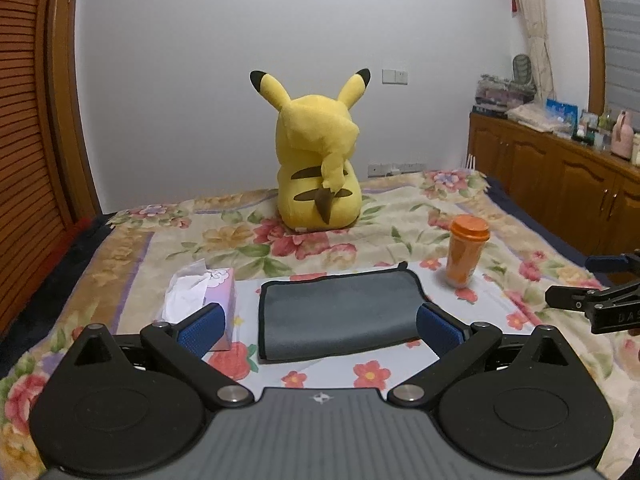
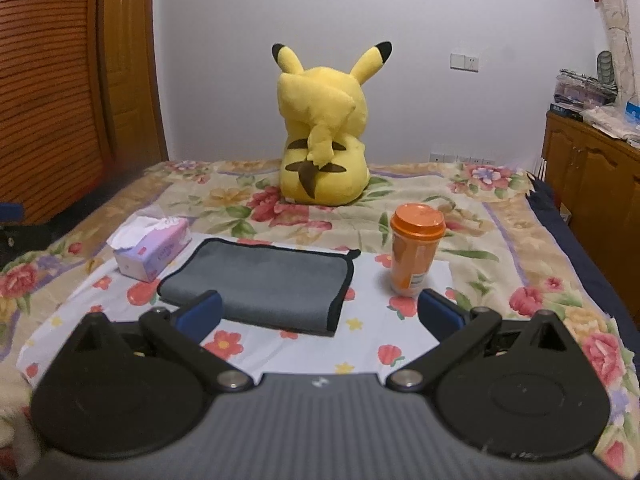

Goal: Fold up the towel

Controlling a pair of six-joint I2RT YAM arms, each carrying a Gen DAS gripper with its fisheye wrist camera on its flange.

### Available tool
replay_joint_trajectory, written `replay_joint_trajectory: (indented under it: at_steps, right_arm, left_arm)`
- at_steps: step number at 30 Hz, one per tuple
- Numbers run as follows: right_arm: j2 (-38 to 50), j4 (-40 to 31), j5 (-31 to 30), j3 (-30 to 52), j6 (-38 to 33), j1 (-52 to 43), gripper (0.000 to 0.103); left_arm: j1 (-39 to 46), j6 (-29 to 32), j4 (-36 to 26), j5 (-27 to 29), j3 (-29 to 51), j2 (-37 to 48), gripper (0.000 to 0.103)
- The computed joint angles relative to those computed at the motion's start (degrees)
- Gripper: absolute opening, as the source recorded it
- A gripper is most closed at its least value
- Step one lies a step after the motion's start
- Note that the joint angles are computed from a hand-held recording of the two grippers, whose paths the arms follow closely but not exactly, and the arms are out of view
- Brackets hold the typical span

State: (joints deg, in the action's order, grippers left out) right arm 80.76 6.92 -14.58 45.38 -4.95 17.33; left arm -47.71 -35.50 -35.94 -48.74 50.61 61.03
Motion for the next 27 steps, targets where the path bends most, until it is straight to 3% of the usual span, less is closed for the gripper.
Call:
replay_joint_trajectory:
  at_steps: [8,17,27]
  right_arm:
    - [-5.4,0.3,-0.2,-4.0,1.5,0.0,0.103]
    - [-9.1,2.5,1.4,-10.1,2.3,1.5,0.103]
    - [-11.2,4.0,2.7,-15.1,3.4,3.4,0.103]
  left_arm:
    - [-8.7,-11.4,-9.3,-5.5,2.0,1.6,0.103]
    - [-15.2,-23.5,-14.5,-6.3,-0.8,3.7,0.103]
    - [-18.9,-32.7,-17.1,-6.1,-3.3,7.0,0.103]
